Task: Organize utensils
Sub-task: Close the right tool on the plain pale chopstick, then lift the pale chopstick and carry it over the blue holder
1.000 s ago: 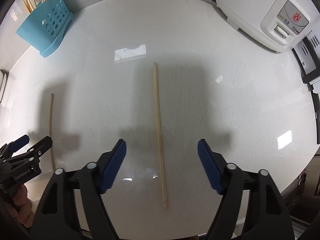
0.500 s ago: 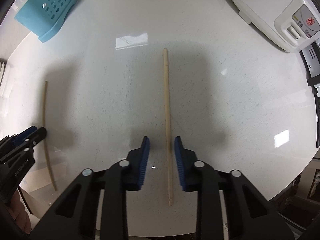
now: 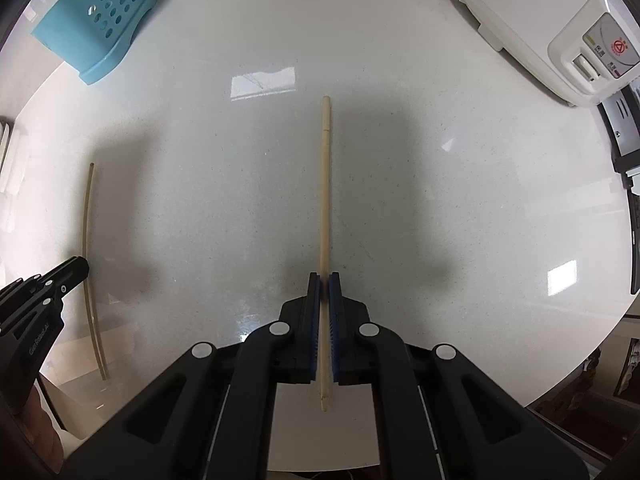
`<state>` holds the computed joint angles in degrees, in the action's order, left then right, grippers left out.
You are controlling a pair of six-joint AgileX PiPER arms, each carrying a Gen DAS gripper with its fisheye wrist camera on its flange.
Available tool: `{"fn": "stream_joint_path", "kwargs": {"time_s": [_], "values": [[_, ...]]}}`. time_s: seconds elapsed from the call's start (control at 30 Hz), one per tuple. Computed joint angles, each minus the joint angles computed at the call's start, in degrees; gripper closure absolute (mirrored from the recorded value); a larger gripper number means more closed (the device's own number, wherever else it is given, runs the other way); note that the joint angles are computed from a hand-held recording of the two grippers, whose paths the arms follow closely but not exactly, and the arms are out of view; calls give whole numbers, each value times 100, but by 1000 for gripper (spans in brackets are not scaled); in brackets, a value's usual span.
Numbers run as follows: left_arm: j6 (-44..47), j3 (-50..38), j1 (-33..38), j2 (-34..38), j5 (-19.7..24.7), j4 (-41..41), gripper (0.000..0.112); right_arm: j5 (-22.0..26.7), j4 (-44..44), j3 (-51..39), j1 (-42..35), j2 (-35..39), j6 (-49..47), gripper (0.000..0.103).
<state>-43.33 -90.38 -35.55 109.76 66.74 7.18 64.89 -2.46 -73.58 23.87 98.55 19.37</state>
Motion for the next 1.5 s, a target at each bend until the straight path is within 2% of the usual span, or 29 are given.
{"fn": "stream_joint_path", "kwargs": {"time_s": [0.07,0.13,0.47,0.5,0.9,1.17,1.5], "values": [[-2,141,30,-128,-141,23,109,-8,13,-37,-77,-2,-81,100],[-64,666,15,-563,-260,50,109,-6,19,-59,-108,-50,-122,100],[-39,1195,283,-1255,-626,193,109,64,36,-477,74,-140,-23,100],[-257,1229,126,-1348,-578,287,109,71,18,-560,105,-143,-21,100],[-192,494,527,-1410,-288,704,109,94,-105,-1453,356,15,-64,100],[-103,17,737,-1432,-112,924,109,17,-173,-2246,583,406,-73,100],[49,-741,1084,-1300,-20,1091,109,179,-217,-3634,769,1065,-173,100]]}}
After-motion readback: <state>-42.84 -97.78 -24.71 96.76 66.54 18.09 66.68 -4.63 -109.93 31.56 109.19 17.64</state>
